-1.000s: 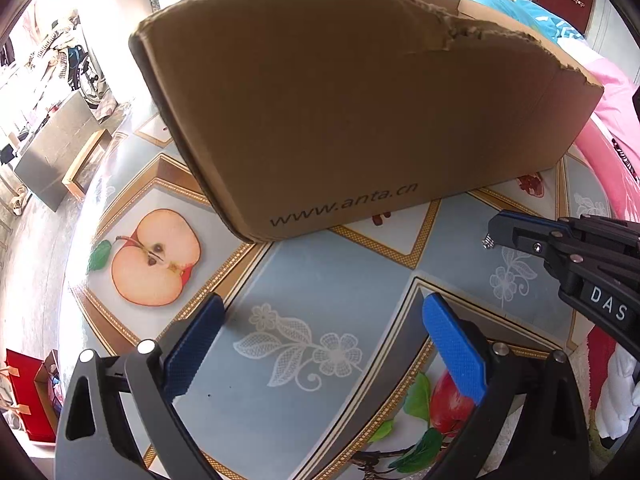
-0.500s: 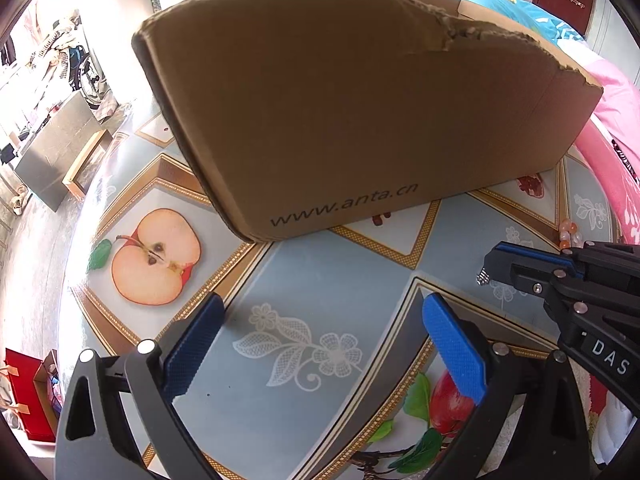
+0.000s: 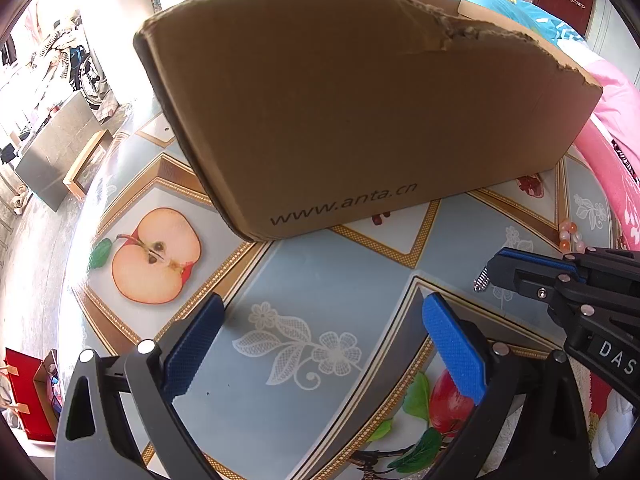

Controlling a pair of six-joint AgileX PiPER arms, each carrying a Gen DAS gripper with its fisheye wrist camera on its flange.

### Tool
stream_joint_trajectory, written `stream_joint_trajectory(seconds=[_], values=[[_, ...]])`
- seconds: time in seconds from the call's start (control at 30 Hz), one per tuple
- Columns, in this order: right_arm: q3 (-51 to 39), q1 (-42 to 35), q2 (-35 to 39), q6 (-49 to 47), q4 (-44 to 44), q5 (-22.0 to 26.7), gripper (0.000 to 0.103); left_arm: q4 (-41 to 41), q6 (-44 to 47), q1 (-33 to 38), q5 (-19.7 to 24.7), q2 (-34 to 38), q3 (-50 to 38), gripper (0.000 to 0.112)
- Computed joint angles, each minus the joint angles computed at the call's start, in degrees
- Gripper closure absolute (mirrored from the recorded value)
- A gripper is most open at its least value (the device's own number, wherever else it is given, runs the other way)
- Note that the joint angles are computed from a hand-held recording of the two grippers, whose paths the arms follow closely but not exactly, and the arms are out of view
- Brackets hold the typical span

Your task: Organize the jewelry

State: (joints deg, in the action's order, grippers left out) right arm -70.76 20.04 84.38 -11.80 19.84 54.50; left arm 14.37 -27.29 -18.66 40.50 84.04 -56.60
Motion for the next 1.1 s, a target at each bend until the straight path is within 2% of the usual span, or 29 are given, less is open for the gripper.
stream_joint_trajectory(seconds=[0.13,0.3,0.47,0.57,0.67,0.7,0.83,0.93,1.07,1.1], values=[[1.10,-5.90,-3.45,-5.07,3.88,1.28,0.099,-0.04,0.17,-0.10,-0.25,-0.45,0.64,0.015],[3.34,-11.07,-8.10,-6.80,1.85,3.70,0.088,0.50,-0.57,-0.29,-0.64,-0.52,1.04,0.015],[5.21,-15.58,-9.34,-9.22,2.80,3.67,0.087,1.57,-1.72,-0.50,-1.48,-0.77,1.82,0.014],[5.59,-15.40,-8.00,-9.57,3.07,1.84,0.083,2.11,-2.41,-0.82,-1.37,-0.69,1.62,0.014],[5.32,-15.84,-7.29,-10.21,2.61,1.29,0.070,1.96,-2.02,-0.72,-1.39,-0.43,1.24,0.014],[5.16,-16.29,-6.99,-10.53,2.74,1.40,0.069,2.01,-2.05,-0.76,-1.23,-0.18,0.90,0.014],[5.81,-17.08,-5.81,-12.26,4.17,1.14,0.069,3.60,-2.09,-1.63,-0.46,0.63,-0.30,0.014],[6.50,-17.56,-5.98,-13.47,4.77,0.21,0.078,5.10,-1.57,-3.29,-1.84,-0.43,-0.29,0.015],[6.95,-20.56,-5.30,-16.77,9.12,0.72,0.085,-3.62,10.16,-3.75,-5.52,-1.75,-1.32,0.026],[6.79,-21.48,-4.93,-17.77,10.39,1.31,0.086,-5.98,13.87,-4.09,-5.53,-1.23,-2.18,0.032]])
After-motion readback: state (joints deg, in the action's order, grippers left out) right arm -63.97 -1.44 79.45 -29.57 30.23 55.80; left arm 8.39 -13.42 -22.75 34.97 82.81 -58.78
